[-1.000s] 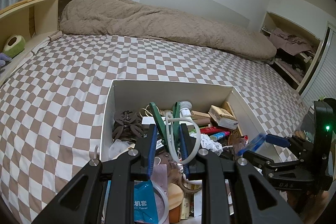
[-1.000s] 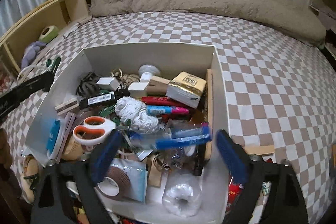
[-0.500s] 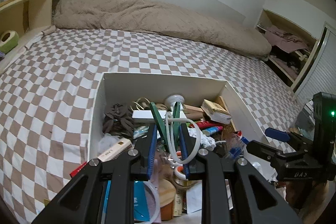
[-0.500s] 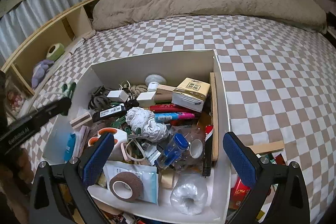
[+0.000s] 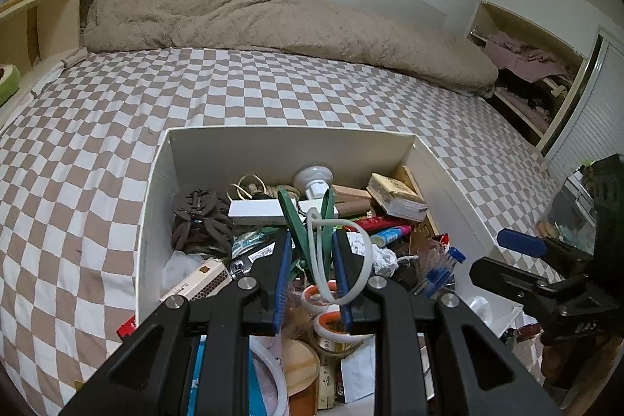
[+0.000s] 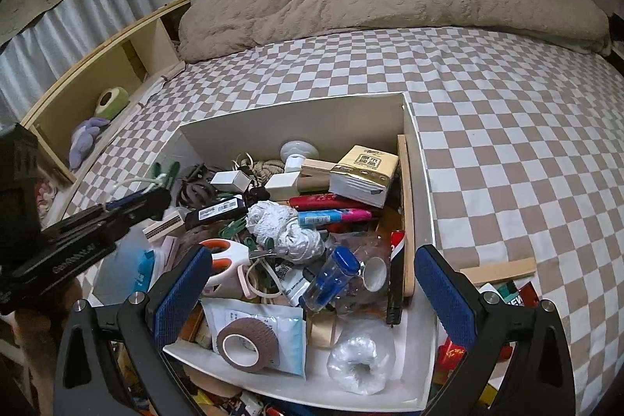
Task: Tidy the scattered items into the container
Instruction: 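Open the left tool to drop the green clothespin into the shoe box, then move both tools back to the items lying beside the shoe box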
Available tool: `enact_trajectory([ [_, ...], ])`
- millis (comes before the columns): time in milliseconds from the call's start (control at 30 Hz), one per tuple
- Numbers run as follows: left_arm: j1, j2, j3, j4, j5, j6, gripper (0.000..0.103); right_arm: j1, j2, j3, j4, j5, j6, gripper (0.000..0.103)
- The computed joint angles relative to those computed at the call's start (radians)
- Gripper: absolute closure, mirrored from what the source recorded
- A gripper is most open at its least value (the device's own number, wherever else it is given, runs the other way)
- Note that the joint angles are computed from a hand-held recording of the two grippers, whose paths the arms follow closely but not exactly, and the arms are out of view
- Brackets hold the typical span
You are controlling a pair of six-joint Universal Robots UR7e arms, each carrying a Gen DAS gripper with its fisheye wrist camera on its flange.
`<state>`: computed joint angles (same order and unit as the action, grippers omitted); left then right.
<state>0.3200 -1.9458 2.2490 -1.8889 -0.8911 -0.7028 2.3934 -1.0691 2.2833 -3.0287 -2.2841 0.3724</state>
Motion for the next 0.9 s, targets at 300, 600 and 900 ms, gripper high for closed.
enact_trajectory([
  [300, -0.014, -0.024, 0.009, -0.002, 0.049, -0.038, 0.014, 0.0, 0.0, 0.002, -0.003, 0.012, -0.005, 0.0],
  [600, -0.039, -0.054, -0.022, 0.143, 0.087, -0.131, 0.014, 0.01, -0.004, 0.006, -0.027, 0.002, -0.019, 0.0],
  [900, -0.072, -0.067, -0.047, 0.229, 0.093, -0.193, 0.007, 0.02, -0.01, 0.011, -0.055, -0.011, -0.026, 0.0],
])
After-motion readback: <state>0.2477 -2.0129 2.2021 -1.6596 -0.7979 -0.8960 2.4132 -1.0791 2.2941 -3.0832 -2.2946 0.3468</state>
